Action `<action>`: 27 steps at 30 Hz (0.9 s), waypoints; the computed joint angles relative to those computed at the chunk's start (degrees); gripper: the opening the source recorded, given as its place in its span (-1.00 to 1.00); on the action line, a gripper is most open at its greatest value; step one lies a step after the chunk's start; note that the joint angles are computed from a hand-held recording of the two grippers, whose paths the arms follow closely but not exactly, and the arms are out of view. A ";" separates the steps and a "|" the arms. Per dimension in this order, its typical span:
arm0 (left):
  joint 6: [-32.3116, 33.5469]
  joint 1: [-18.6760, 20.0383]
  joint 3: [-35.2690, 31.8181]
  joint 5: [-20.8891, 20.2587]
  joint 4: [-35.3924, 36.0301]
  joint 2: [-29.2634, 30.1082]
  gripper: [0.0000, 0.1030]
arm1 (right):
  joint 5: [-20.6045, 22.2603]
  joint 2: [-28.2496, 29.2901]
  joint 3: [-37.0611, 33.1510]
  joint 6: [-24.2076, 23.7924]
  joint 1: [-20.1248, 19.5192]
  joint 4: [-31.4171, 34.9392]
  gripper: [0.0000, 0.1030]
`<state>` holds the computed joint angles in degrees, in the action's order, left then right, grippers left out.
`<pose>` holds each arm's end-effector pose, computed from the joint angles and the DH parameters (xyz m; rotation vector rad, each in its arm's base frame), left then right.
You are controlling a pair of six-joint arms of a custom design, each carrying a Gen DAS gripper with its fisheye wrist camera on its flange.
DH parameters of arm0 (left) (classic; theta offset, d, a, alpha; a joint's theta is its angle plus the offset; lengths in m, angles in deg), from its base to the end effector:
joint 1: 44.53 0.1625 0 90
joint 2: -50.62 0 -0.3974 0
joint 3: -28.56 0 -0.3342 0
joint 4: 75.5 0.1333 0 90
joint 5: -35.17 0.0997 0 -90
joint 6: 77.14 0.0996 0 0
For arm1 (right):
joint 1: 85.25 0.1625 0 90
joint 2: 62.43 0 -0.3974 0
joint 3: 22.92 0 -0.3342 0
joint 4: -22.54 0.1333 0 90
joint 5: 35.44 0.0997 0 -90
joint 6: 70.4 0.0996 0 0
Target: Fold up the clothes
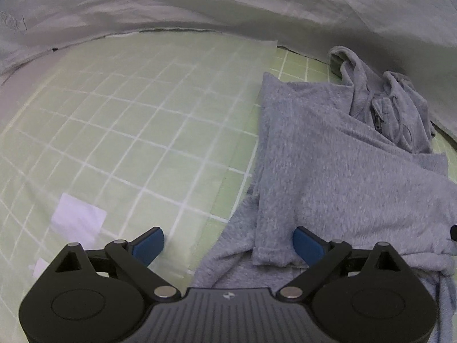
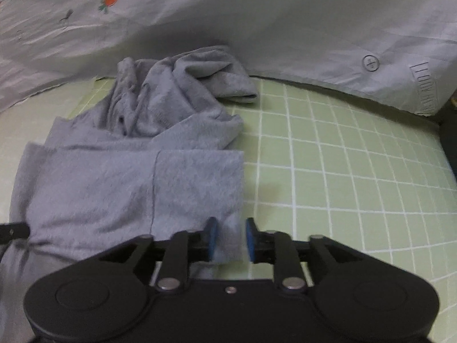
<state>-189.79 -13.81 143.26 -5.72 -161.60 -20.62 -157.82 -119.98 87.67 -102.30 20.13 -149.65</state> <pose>-0.2287 -0.3785 0.1914 -0.5714 2.0809 -0.8990 0.2209 -0.5016 0.2059 0.8180 -2.3328 0.5315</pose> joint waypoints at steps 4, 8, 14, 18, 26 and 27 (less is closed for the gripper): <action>-0.78 0.08 -1.50 1.56 2.02 -1.48 0.88 | -0.34 2.26 -2.78 0.74 1.05 -4.47 0.20; 1.74 1.90 -3.81 4.83 4.29 -3.34 0.88 | -0.30 7.22 -8.12 -0.58 1.96 -9.05 0.45; 9.63 7.27 -8.83 11.13 4.16 -3.00 0.88 | 1.04 17.30 -19.45 0.09 3.94 -11.34 0.59; 18.45 11.17 -10.74 13.33 -3.40 -0.88 0.88 | -0.43 25.01 -26.02 -4.52 5.23 -14.51 0.65; 29.39 16.06 -16.16 11.57 -11.10 5.16 0.88 | -9.81 30.28 -28.83 -13.97 4.38 -26.93 0.63; 29.44 16.20 -16.39 11.12 -10.94 5.46 0.88 | -11.61 29.66 -28.55 -12.71 4.01 -26.89 0.59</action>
<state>-160.34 2.39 126.87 5.40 -172.54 -15.16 -169.43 -90.31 59.12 -115.01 24.14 -176.55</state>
